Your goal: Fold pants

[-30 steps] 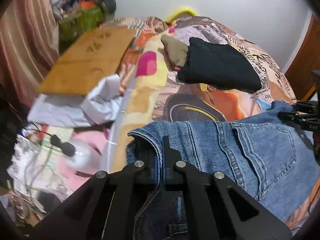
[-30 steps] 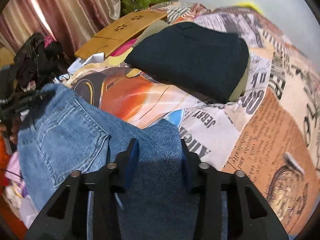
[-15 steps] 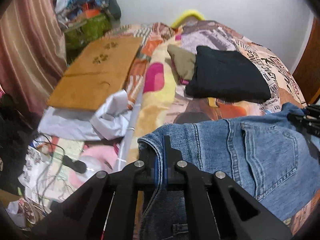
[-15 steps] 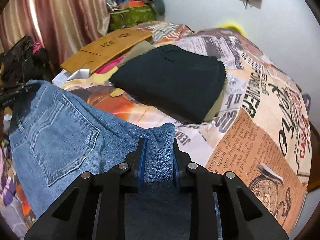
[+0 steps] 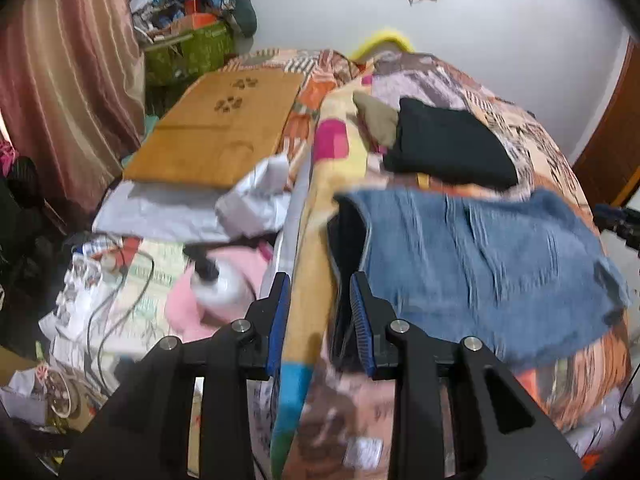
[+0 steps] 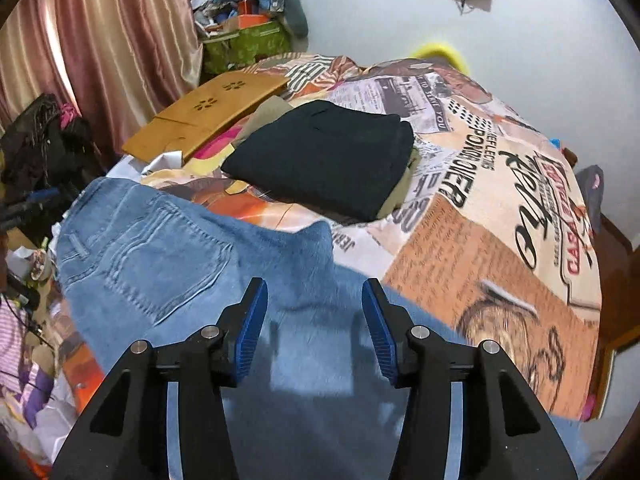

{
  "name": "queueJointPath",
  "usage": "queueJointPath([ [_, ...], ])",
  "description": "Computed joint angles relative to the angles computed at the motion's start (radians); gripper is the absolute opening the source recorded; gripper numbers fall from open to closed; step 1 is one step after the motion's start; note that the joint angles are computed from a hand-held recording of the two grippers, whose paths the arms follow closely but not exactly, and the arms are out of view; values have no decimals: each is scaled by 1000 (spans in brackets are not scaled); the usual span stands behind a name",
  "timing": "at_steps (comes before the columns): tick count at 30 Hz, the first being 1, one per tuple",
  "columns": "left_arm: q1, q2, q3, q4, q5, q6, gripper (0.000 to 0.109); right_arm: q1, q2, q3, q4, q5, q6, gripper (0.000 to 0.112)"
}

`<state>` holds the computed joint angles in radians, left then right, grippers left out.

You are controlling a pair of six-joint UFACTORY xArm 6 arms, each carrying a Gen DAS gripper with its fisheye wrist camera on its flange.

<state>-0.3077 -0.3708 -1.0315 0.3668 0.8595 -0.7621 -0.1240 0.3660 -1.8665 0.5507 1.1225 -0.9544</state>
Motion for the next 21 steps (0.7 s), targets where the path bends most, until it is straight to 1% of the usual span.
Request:
queueJointPath([
  [2,-9,-43,56,-26,-7,-1,32,-11,-40,54,12,-12,-3,47],
  [4,-23,-75,113,-65,-35,9,33,-20,-79,108,18,-30,-5,50],
  [6,-39,-79,141,-78,-62,15,33,-31,-115,161,20,-51,-2,52],
  [10,-56,-42,160,-120,-127,39,33,-48,-164,239,4,-82,12,52],
  [13,-59,-1,152,-147,-178,58,33,-60,-179,268,-7,-86,33,52],
  [16,-69,30,137,-85,-192,21,31,-75,-191,295,-12,-104,53,52],
  [17,-68,34,135,-71,-195,5,27,-79,-198,305,-12,-108,57,52],
  [18,-68,36,135,-32,-191,-36,19,-83,-199,311,-12,-110,67,52],
  [19,-64,33,138,-25,-194,-42,18,-88,-199,315,-11,-111,79,52],
  [20,-57,24,147,-30,-204,-44,12,-91,-201,322,-10,-109,86,52],
  [21,-55,13,154,-17,-203,-61,10,-93,-197,324,-14,-107,100,52],
])
